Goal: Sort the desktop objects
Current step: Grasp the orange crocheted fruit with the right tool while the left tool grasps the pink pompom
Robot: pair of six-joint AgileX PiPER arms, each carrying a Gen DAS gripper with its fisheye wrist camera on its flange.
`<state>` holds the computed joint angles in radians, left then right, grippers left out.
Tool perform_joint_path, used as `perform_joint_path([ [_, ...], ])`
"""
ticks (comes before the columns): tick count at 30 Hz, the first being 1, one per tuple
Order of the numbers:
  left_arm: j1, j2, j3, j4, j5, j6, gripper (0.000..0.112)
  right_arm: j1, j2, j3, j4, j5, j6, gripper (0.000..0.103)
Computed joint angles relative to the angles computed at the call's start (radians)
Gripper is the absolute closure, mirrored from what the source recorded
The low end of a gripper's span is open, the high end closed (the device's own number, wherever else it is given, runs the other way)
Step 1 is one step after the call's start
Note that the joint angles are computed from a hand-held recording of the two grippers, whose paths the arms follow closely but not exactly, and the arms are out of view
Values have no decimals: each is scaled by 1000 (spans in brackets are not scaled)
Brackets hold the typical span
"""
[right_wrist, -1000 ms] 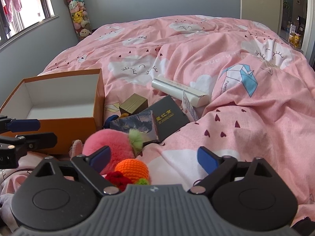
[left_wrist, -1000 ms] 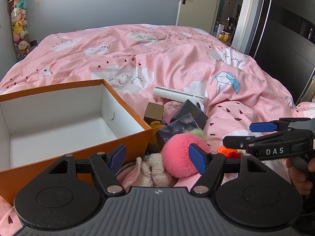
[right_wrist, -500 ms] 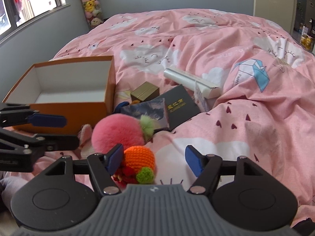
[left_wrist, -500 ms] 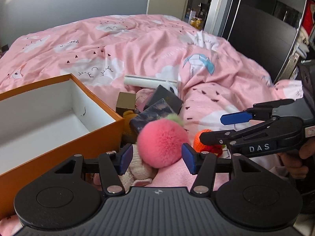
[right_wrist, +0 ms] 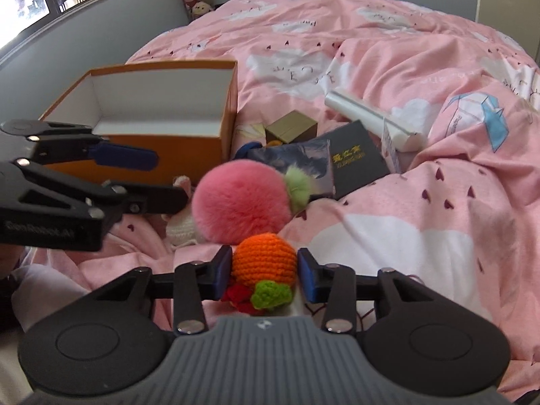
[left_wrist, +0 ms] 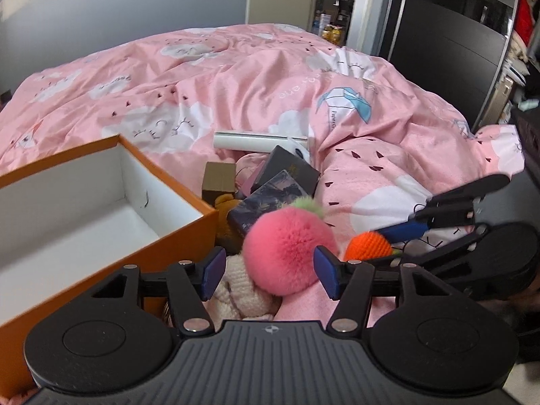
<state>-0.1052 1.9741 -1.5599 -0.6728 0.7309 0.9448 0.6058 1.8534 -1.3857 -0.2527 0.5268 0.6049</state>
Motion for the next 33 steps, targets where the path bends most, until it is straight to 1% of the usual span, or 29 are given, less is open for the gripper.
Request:
perform_joint_path([
  [4,-15,27,-23,-30,7,63,41,2,-40,17,-193,5,168,59],
  [7,-27,72,-61,-51,14,70,38,-13,-35,0,-276,32,239,59],
  [9,-34,114,-105,-53,38,62,38,-21,-21,-13,-300,45,251,59],
  [14,-38,232,-243,-24,124,-23,39,-48,15,-41,-239,52,192,58],
  [16,-35,269,-292,-16,155,-59,50,-53,24,-41,-220,51,175,58],
  [19,-25,298,-325,-34,179,-74,56,-65,34,-37,-177,36,141,58],
  [22,-28,331,-373,-22,209,-102,56,-76,50,-43,-115,31,84,58],
  [27,-47,369,-417,3,217,-126,51,-85,73,-55,-69,21,40,58],
  [29,-51,375,-420,10,213,-133,51,-90,79,-54,-49,14,23,58],
  [30,-51,372,-409,7,205,-131,52,-91,79,-52,-51,12,26,58],
  [31,-48,369,-401,-1,202,-125,55,-90,79,-50,-53,10,29,58],
  [33,-44,364,-391,-11,199,-126,57,-89,76,-45,-56,4,32,57],
])
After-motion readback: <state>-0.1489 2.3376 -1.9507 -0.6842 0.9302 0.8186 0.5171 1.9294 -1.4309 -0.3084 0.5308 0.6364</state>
